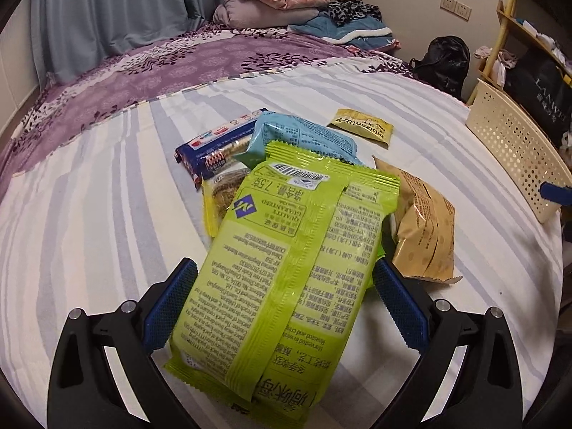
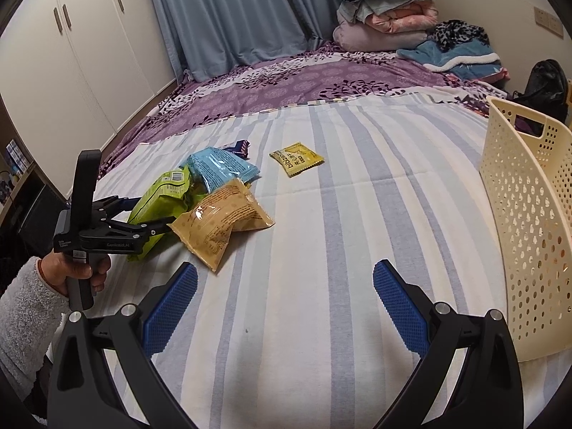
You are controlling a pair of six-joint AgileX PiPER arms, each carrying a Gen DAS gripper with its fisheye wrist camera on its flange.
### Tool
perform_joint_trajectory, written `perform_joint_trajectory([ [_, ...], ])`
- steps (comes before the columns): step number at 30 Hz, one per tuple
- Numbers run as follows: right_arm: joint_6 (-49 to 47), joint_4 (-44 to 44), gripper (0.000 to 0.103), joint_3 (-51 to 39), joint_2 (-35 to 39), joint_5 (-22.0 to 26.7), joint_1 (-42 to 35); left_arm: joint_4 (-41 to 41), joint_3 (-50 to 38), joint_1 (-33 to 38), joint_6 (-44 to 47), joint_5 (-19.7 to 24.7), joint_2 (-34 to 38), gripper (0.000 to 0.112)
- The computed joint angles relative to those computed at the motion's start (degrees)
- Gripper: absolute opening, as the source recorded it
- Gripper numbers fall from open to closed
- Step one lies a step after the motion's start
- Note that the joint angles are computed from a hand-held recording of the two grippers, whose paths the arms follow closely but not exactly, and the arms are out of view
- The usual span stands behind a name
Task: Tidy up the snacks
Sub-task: 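Lift the green pack with the left gripper while the right gripper grasps the tan cookie bag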
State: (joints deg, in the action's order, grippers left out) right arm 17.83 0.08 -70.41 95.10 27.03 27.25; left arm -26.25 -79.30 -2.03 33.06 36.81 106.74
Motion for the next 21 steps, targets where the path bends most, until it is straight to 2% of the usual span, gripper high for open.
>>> perform_joint_trajectory([
  [2, -1.1, 1.0, 0.098, -0.9, 0.7, 0.5, 0.1, -0.4, 0.5, 0.1, -0.4, -0.2, -0.3, 0.099],
  [6, -5.2, 5.9, 0.098, -3.2, 2.9, 1.6, -0.3, -0.8, 3.8, 0.1, -2.3, -2.0, -2.8, 0.085],
  [7, -7.3, 8.6, 0.098, -4.9, 4.6, 2.5, -0.6, -1.0, 4.4, 0.3, -2.8, -2.4, -3.4, 0.079],
  [10, -10.1, 12.5, 0.098, -7.8, 7.7, 4.1, -0.7, -2.8, 7.5, 1.6, -3.6, -4.1, -6.2, 0.071],
  [18, -13.0, 16.6, 0.098, -17.7, 16.5, 8.2, 1.2, -5.4, 14.2, 5.1, -5.1, -6.9, -13.6, 0.071],
  [21, -13.0, 18.6, 0.098, -23.1, 20.4, 10.7, 1.2, -3.0, 15.9, 5.0, -7.4, -7.8, -15.8, 0.071],
])
